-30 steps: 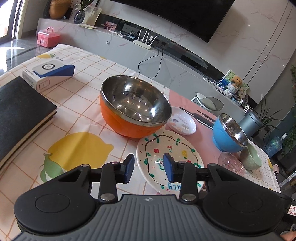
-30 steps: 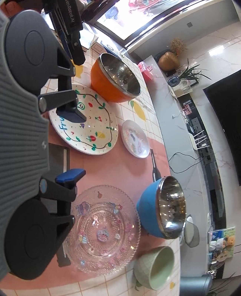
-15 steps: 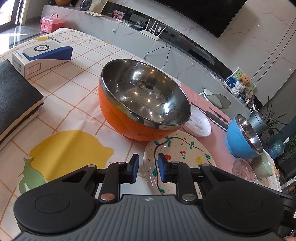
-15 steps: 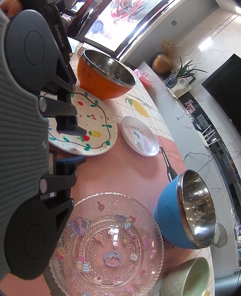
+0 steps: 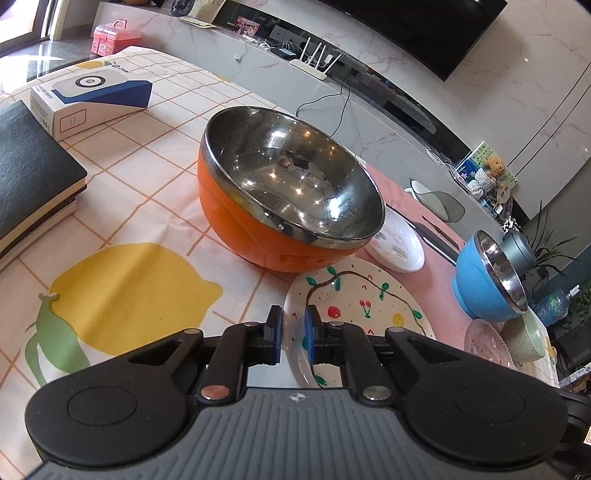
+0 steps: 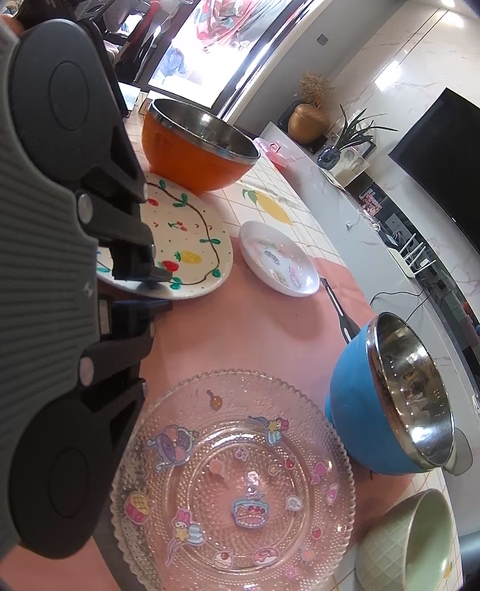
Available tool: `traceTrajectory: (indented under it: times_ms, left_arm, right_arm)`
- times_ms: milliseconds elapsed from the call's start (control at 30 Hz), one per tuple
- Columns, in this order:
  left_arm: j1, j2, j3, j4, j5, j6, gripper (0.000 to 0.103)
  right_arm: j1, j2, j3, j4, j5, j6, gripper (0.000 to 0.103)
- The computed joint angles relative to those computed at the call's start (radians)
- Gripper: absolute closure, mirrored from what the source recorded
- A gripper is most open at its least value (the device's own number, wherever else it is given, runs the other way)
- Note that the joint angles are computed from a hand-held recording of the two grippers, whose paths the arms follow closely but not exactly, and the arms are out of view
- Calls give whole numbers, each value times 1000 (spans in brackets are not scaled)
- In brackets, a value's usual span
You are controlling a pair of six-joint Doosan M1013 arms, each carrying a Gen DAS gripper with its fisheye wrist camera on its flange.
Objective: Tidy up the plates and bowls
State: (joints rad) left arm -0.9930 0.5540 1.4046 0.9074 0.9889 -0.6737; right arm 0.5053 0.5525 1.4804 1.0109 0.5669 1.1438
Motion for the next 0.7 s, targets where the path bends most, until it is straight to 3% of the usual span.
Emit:
traceTrajectory:
  times_ms: [700]
  left_arm:
    - [-113, -27, 8, -5, 80, -83, 92]
  right_arm:
    - [-32, -159, 196, 87, 75, -52, 96]
